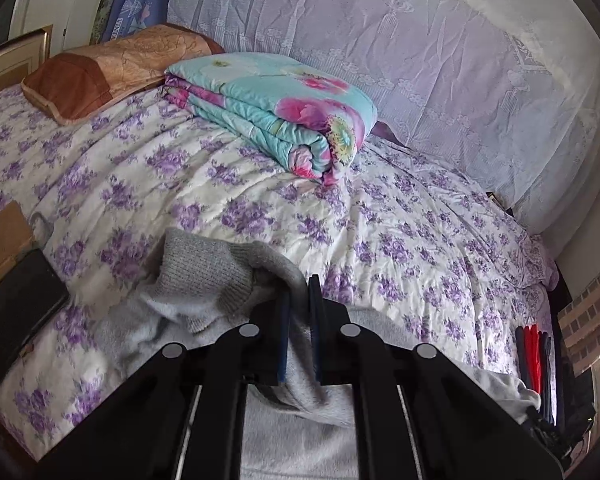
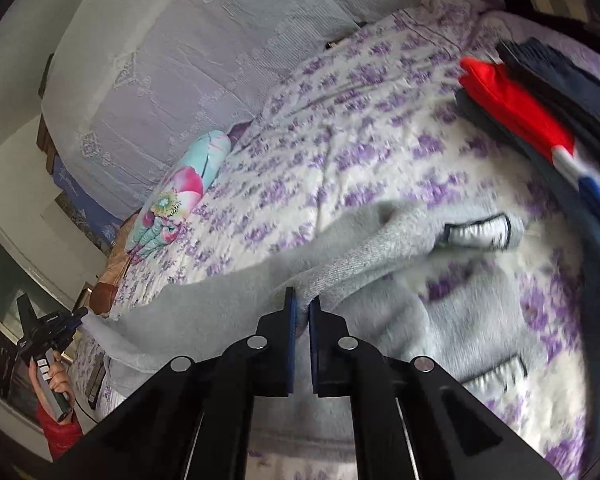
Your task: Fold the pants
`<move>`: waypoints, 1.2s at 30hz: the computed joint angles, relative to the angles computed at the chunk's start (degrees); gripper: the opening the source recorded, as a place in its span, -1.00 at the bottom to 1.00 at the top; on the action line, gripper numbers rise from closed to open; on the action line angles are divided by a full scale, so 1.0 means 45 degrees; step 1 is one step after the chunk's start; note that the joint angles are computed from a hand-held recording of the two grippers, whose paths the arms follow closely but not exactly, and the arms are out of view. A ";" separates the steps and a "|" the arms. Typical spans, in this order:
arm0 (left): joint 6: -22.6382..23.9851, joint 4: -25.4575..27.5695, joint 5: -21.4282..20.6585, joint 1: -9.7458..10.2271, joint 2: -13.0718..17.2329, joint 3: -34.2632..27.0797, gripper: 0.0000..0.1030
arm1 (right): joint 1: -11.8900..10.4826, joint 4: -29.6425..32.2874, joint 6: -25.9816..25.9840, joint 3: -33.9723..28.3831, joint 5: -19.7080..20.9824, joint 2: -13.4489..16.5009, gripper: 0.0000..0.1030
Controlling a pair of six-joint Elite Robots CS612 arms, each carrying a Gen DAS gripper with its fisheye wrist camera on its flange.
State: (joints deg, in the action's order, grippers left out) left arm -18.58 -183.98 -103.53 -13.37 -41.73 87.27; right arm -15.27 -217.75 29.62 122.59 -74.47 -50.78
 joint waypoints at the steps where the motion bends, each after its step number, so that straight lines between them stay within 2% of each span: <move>1: -0.0016 0.0230 0.0128 -0.0051 0.0154 -0.0423 -0.85 | -0.0020 0.0301 -0.0156 -0.0394 -0.0104 -0.0023 -0.88; 5: -0.0792 0.1920 0.0602 -0.0218 0.1198 -0.2927 -0.85 | -0.0092 0.2026 -0.0420 -0.2700 -0.0716 0.0473 -0.88; 6: -0.1285 0.2425 0.0792 -0.0243 0.1588 -0.3724 -0.85 | -0.0076 0.2691 -0.0375 -0.3462 -0.0979 0.0753 -0.87; 8: -0.1920 0.3627 0.1138 -0.0340 0.2380 -0.5308 -0.84 | -0.0048 0.4900 -0.0754 -0.5099 -0.1199 0.1378 -0.79; 9: -0.2320 0.4338 0.1311 -0.0361 0.2836 -0.6125 -0.80 | 0.0065 0.6128 -0.0903 -0.5848 -0.1871 0.1657 -0.52; 10: -0.2577 0.5085 0.1490 -0.0375 0.3227 -0.6805 -0.80 | 0.0271 0.7022 -0.0911 -0.6357 -0.3067 0.1876 -0.29; 11: -0.2793 0.5800 0.1553 -0.0364 0.3532 -0.7307 -0.77 | 0.0383 0.7383 -0.1014 -0.6580 -0.3731 0.2007 -0.10; 12: -0.2979 0.6378 0.1197 -0.0288 0.3759 -0.7622 -0.72 | 0.0452 0.7210 -0.1076 -0.6571 -0.3862 0.2077 -0.10; 13: -0.3142 0.6510 0.0652 -0.0180 0.3876 -0.7658 -0.67 | 0.0419 0.6508 -0.1035 -0.6309 -0.3460 0.2112 -0.11; 14: -0.3283 0.6108 0.0357 -0.0101 0.3830 -0.7345 -0.62 | 0.0311 0.5787 -0.0907 -0.5949 -0.2916 0.2081 -0.10; 17: -0.2615 0.4449 -0.0291 0.0105 0.3466 -0.6225 -0.39 | 0.0162 0.4443 -0.0496 -0.4812 -0.2647 0.1725 -0.08; 19: -0.2011 0.3438 -0.0014 0.0122 0.3000 -0.5294 0.00 | 0.0064 0.3805 -0.0303 -0.4076 -0.2731 0.1427 -0.08; 21: -0.1121 0.2123 0.0431 0.0104 0.2453 -0.4158 0.16 | -0.0006 0.3583 -0.0218 -0.3505 -0.2827 0.1173 -0.06; 23: 0.0030 0.1248 0.1060 0.0038 0.1914 -0.3100 0.20 | -0.0029 0.3698 -0.0082 -0.3122 -0.3110 0.1029 -0.05; 26: 0.1094 0.0779 0.1335 0.0150 0.1268 -0.1829 0.22 | -0.0233 0.4107 0.0488 -0.2961 -0.2745 0.1097 -0.03; 30: 0.0702 0.0777 0.0461 0.0624 0.0663 -0.0554 0.22 | -0.0628 0.4158 0.1711 -0.3196 -0.1319 0.1442 -0.03; 32: 0.0405 0.0578 0.0118 0.0839 0.0443 0.0046 0.22 | -0.0702 0.4673 0.1644 -0.3598 -0.0572 0.1639 -0.03; 34: 0.0150 0.0374 0.0082 0.0959 0.0290 0.0551 0.22 | -0.0630 0.5146 0.1416 -0.4007 -0.0519 0.1836 -0.03; 35: 0.0050 0.0365 0.0159 0.0979 0.0238 0.0739 0.22 | -0.0539 0.5162 0.1143 -0.4125 -0.0769 0.1894 -0.33; 36: -0.0053 0.0367 0.0159 0.1009 0.0189 0.0905 0.22 | -0.0425 0.4928 0.0904 -0.4131 -0.1133 0.1899 -0.83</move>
State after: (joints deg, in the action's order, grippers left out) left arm -18.82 -182.33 -102.82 -8.83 -40.88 91.34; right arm -17.18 -195.57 33.69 104.00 -79.57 -42.23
